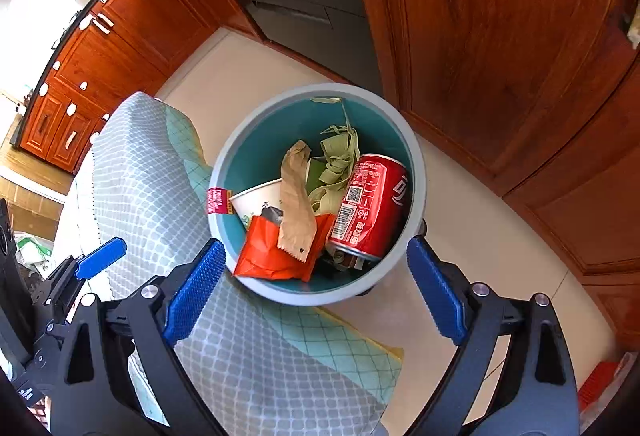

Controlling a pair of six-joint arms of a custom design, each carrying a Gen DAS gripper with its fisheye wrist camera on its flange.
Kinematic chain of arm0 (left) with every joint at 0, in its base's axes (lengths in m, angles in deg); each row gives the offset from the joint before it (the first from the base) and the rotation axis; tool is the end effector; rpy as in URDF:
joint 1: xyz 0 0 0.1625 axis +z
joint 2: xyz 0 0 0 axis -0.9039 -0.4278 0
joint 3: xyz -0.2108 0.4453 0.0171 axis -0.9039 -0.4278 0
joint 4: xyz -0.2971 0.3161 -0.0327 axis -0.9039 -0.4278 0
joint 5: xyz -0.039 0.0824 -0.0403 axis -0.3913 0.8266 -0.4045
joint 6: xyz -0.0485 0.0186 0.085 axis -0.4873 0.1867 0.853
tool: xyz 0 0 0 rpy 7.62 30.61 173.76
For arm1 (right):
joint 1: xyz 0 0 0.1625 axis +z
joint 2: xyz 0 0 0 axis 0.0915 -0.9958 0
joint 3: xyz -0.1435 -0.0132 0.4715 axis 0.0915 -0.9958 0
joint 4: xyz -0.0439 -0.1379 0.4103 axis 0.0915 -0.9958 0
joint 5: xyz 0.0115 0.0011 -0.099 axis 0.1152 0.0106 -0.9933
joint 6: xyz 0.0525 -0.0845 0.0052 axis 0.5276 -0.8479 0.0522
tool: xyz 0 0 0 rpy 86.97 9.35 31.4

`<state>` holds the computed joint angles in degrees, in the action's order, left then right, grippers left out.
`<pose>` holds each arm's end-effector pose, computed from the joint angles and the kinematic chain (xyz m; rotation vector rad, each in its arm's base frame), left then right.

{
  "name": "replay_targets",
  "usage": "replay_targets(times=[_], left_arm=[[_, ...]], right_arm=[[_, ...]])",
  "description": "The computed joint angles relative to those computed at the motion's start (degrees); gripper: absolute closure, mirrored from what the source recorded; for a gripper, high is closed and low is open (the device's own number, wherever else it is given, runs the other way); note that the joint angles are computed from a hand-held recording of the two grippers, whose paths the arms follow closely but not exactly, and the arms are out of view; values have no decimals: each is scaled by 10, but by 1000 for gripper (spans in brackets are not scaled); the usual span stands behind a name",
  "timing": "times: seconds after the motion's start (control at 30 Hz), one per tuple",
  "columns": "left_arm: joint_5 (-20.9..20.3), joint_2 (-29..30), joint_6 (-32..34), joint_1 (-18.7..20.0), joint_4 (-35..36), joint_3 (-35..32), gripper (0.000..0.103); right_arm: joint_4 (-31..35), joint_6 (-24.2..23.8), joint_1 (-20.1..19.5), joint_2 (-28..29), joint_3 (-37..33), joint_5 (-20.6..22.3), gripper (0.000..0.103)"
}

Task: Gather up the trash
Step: 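Move both tools back over the table toward the orange peel and melon rind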

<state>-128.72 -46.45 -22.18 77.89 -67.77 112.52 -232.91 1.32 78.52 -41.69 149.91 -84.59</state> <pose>-0.4686 -0.2985 0.0234 0.4990 2.5134 -0.4583 0.0641 -0.3065 0.3936 0.0541 -2.6405 0.5613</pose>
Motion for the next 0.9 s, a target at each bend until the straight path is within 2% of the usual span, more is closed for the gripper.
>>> replay_targets(times=[0.33, 0.5, 0.73, 0.9], left_arm=[[8, -68, -66, -42, 47, 32, 4], [17, -108, -111, -72, 73, 57, 4], [17, -173, -194, -114, 131, 97, 4], [9, -237, -270, -152, 211, 126, 4]], right_arm=[[52, 43, 71, -46, 1, -22, 14], [88, 82, 132, -55, 1, -46, 14], [116, 145, 225, -32, 9, -69, 14], [125, 186, 291, 6, 19, -72, 14]])
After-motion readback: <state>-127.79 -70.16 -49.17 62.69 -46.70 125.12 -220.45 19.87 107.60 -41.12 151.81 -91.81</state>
